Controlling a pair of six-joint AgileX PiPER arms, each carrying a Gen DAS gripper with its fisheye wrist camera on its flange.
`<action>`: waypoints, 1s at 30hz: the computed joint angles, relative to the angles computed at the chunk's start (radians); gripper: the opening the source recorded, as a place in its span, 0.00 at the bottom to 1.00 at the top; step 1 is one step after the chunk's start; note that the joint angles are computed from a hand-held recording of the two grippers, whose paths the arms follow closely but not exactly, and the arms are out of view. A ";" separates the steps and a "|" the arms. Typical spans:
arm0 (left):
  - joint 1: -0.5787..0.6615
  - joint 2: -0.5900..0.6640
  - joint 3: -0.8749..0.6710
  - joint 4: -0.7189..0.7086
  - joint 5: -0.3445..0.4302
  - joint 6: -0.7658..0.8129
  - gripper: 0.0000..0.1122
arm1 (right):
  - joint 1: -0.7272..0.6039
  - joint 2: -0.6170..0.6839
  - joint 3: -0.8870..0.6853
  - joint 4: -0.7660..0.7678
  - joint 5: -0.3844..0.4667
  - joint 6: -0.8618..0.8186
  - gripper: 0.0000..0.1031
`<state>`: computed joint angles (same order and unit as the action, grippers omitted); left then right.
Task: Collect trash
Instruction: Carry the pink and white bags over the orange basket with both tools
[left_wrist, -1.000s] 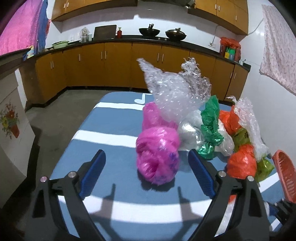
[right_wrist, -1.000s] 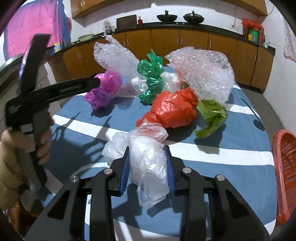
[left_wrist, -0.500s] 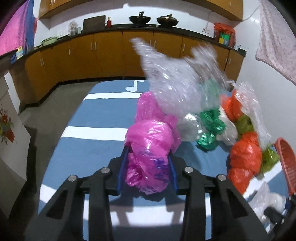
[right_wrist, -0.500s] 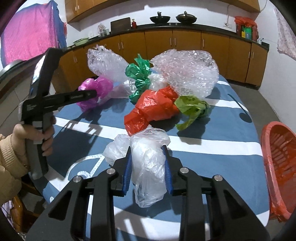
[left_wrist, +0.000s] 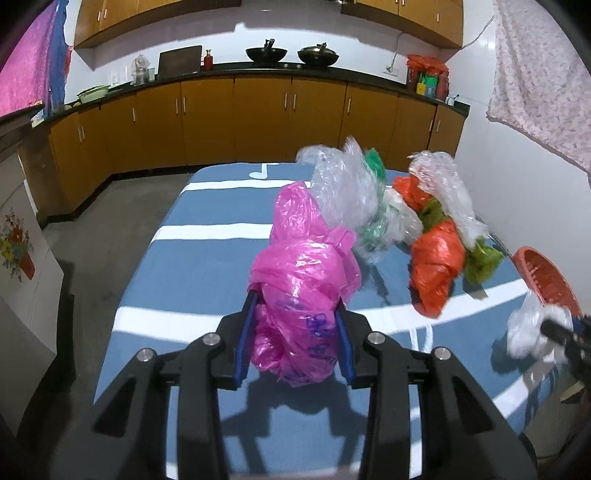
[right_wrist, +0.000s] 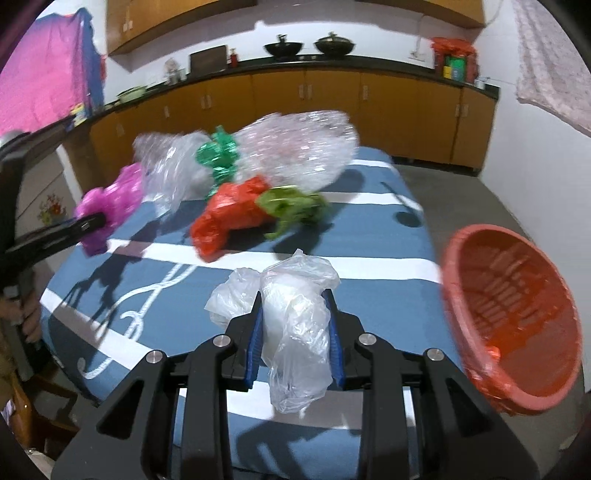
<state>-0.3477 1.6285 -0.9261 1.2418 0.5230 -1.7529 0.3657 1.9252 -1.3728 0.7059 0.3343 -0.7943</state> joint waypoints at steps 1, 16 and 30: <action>-0.015 -0.016 0.015 0.006 0.007 -0.009 0.34 | -0.013 -0.009 0.009 -0.001 -0.009 0.006 0.30; -0.194 -0.048 -0.056 0.007 0.079 0.002 0.34 | -0.133 -0.099 0.084 -0.023 -0.115 0.123 0.30; -0.245 0.082 -0.253 -0.070 0.032 0.116 0.34 | -0.230 -0.125 0.112 -0.166 -0.171 0.318 0.30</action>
